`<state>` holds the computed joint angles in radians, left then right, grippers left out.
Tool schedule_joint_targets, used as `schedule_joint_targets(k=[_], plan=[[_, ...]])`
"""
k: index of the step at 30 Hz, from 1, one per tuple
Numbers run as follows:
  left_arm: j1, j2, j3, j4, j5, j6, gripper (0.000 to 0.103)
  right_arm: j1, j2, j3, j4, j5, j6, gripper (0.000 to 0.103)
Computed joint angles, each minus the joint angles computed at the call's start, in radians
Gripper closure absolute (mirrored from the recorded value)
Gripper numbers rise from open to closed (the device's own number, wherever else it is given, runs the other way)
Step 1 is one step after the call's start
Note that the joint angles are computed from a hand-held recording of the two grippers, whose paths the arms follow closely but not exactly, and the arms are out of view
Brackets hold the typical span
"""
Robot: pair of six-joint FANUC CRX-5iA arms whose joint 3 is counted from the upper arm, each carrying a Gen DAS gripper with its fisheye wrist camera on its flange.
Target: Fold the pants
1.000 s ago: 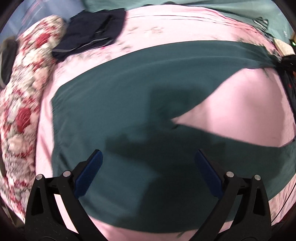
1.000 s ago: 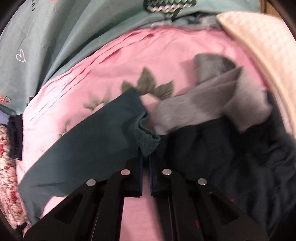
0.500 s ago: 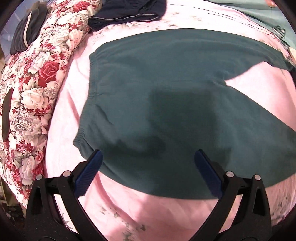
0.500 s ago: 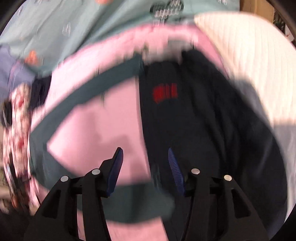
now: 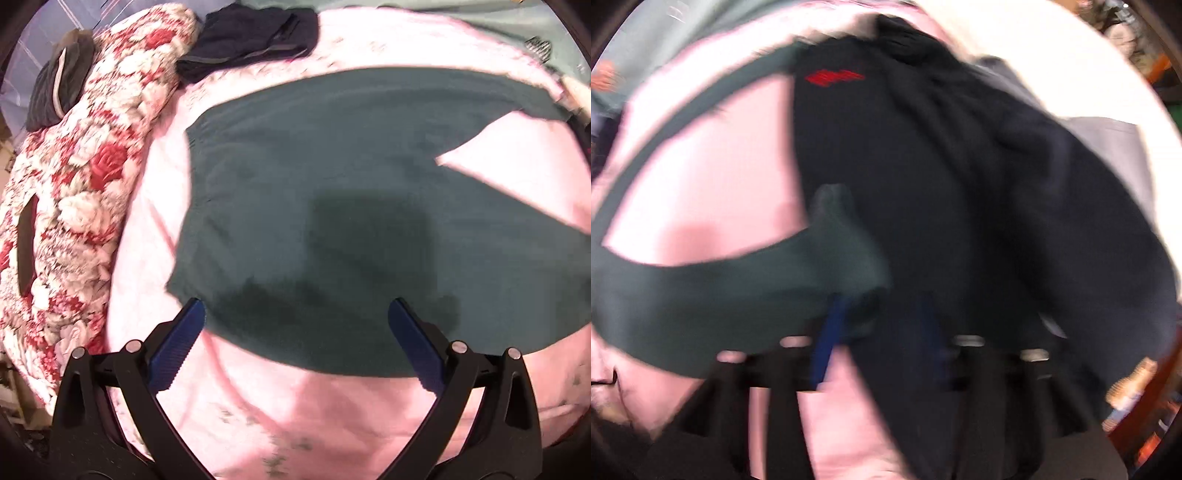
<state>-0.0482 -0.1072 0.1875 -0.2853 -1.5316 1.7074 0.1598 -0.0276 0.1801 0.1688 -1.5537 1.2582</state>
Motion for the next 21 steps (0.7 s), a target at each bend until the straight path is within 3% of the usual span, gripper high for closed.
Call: schedule_joint_targets(k=[4,7,9,13,17,21], plan=[[0.069,-0.032,-0.043,-0.064,-0.016,0.053,0.002,0.093,-0.075,-0.008,-0.055,0.104,-0.013,0.054],[0.164,-0.059,-0.075,-0.057,-0.015,0.074,0.002,0.249,-0.090,0.005,-0.134,0.173,0.019,0.054],[0.232,-0.086,-0.108,-0.007,0.015,0.056,0.002,0.353,-0.065,0.047,-0.233,0.220,0.057,0.054],[0.362,-0.135,-0.221,0.171,0.139,-0.101,0.006,0.507,0.090,0.217,-0.426,0.268,0.167,0.052],[0.427,-0.135,-0.281,0.336,0.209,-0.244,0.054,0.611,0.305,0.459,-0.466,0.275,0.217,0.052],[0.463,-0.160,-0.336,0.411,0.263,-0.295,0.068,0.671,0.507,0.737,-0.429,0.205,0.217,0.052]])
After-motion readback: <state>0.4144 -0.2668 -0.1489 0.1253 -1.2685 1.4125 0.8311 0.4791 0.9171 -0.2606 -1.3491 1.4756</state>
